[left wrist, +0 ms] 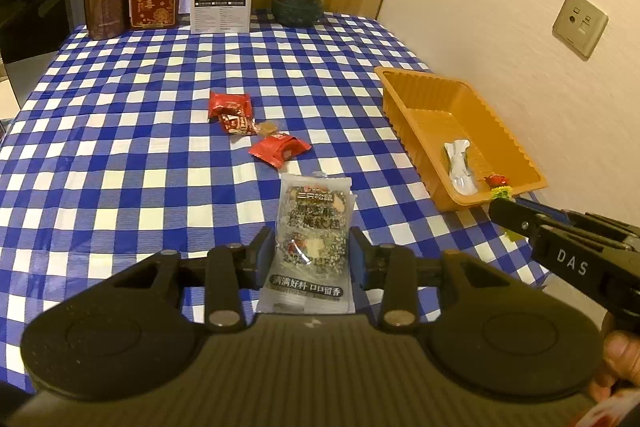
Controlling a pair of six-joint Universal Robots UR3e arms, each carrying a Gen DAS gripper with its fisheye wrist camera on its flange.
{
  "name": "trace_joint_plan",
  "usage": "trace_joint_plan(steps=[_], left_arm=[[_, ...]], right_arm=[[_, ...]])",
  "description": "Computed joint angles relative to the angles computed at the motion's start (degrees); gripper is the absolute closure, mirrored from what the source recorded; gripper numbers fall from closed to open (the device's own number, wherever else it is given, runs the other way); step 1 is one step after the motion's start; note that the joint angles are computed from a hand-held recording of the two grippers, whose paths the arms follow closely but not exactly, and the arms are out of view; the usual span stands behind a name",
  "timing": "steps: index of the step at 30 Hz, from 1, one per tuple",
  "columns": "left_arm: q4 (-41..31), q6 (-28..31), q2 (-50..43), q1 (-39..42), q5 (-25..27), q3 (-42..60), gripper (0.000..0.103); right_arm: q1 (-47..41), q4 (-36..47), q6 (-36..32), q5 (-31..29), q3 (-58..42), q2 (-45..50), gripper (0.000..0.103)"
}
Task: Organize snacks
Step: 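Carry the clear packet into the tray and open the left tool while the right tool carries the yellow candy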
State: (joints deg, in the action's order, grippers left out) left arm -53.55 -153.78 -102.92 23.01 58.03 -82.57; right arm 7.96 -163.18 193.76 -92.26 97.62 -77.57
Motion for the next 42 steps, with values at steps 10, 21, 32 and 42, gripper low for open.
trace_joint_plan(steps=[10,21,32,42], left_arm=[[-0.75,-1.23,-0.90,-2.50,-0.25,1.63,0.067],[-1.04,-4.20,-3.78,-7.93,-0.20,5.83,0.067],[-1.31,-7.96,-9.30,-14.24,0.74,12.98,0.067],[-2.51,-10.88,-15.81,-19.11,1.81,22.13,0.067]], right_arm=[[-2.97,-0.86,0.04,0.32,3.74,-2.95,0.082],[-7.36,-1.53,-0.34,1.23,7.01,-5.68,0.082],[-12.57,-1.77,-2.30,3.12,8.80,-7.03,0.082],[-17.24,-2.04,-4.40,5.60,7.55,-5.47,0.082]])
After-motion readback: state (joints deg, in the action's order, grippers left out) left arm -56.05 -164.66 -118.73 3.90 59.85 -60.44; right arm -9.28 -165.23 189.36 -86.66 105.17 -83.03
